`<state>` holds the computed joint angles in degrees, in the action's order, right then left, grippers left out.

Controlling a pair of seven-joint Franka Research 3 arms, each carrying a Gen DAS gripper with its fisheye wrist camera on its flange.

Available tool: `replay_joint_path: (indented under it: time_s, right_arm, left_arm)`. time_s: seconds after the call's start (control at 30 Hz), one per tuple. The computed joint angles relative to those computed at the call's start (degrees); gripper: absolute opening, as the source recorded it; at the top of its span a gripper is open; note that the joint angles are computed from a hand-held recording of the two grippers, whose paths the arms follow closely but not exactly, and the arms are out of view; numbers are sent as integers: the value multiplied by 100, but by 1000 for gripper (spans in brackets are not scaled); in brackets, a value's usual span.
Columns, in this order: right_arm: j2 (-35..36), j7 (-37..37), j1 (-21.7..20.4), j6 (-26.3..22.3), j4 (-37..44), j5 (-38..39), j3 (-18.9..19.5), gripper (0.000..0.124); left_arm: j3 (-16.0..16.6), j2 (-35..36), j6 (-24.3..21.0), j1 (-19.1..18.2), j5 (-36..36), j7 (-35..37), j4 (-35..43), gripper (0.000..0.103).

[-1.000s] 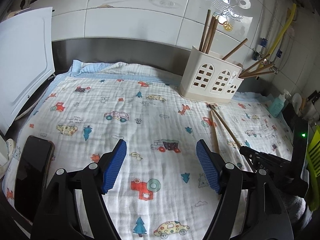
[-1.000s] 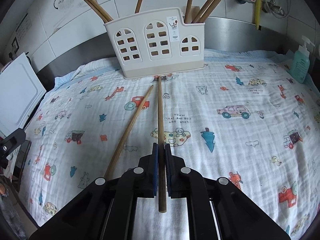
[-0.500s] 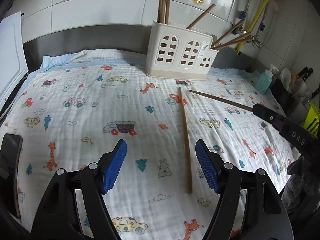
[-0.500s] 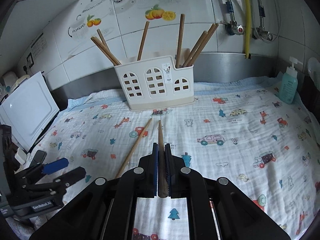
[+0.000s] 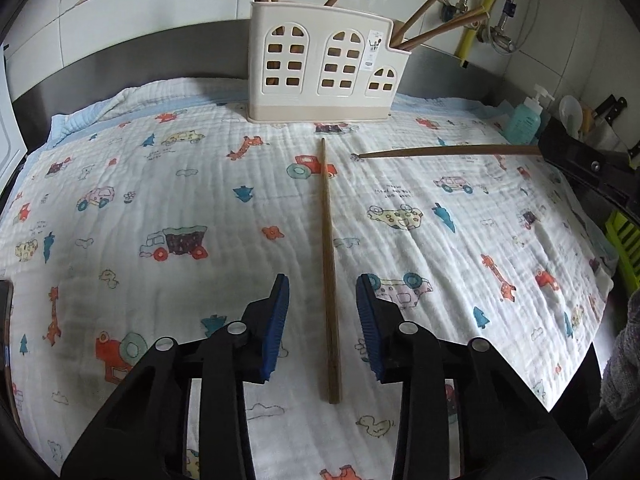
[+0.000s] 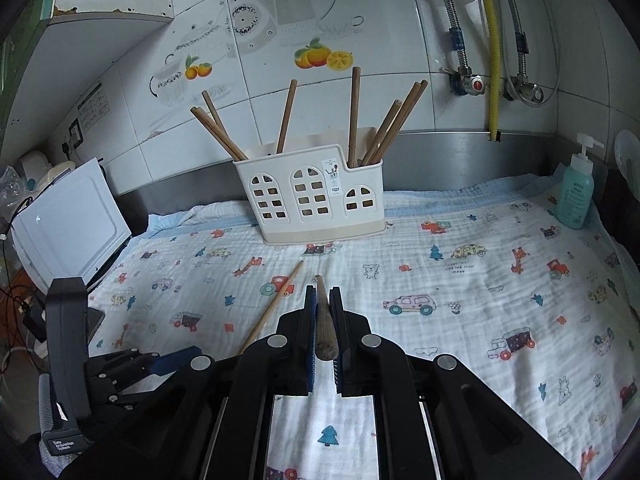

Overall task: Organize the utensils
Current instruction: 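Close the left tool on a chopstick while the right tool grasps the last one, then lift the chopsticks and lower them into the white holder with both tools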

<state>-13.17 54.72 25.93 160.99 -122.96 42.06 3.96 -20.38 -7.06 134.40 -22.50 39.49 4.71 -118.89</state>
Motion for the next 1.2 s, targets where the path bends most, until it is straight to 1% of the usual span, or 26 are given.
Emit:
replay_joint_path:
  time_s: [0.1, 0.27, 0.37, 0.47, 0.57, 0.6, 0.7, 0.77, 0.9, 1.07, 1.2]
  right_arm:
    - [-8, -133, 31, -17, 23, 114, -50, 6]
    - [-5, -321, 49, -46, 55, 282, -83, 6]
    - [-14, -414, 56, -31, 67, 363, -82, 6]
    - [-13, -461, 48, -28, 90, 393, -77, 7]
    - [-19, -501, 43, -16, 98, 411, -71, 7]
    - [-21, -510, 44, -20, 101, 421, -74, 7]
    - [-24, -517, 43, -6, 109, 439, -67, 7]
    - [-36, -538, 50, -6, 108, 449, -66, 7]
    - [-73, -580, 66, 8, 102, 440, -59, 7]
    - [-40, -623, 57, -25, 218, 330, -55, 7]
    - [16, -636, 10, -236, 429, 175, -54, 7]
  left_arm:
    - [21, 72, 41, 4, -55, 73, 39, 23]
    - [45, 214, -24, -12, -88, 174, 168, 22]
    - [89, 266, 39, -19, -167, 253, 183, 16]
    - [109, 350, 10, -28, -225, 310, 234, 13]
    - [116, 399, -76, -48, -212, 328, 296, 11]
    - [112, 420, -155, -59, -210, 336, 332, 9]
    - [109, 491, -346, -97, -196, 397, 446, 6]
    - [116, 510, -420, -122, -211, 416, 486, 6]
    - [134, 378, -352, -124, -218, 333, 419, 6]
    - [68, 94, -411, -82, 73, 165, 391, 6]
    - [16, -101, -429, -1, 350, 130, 436, 6]
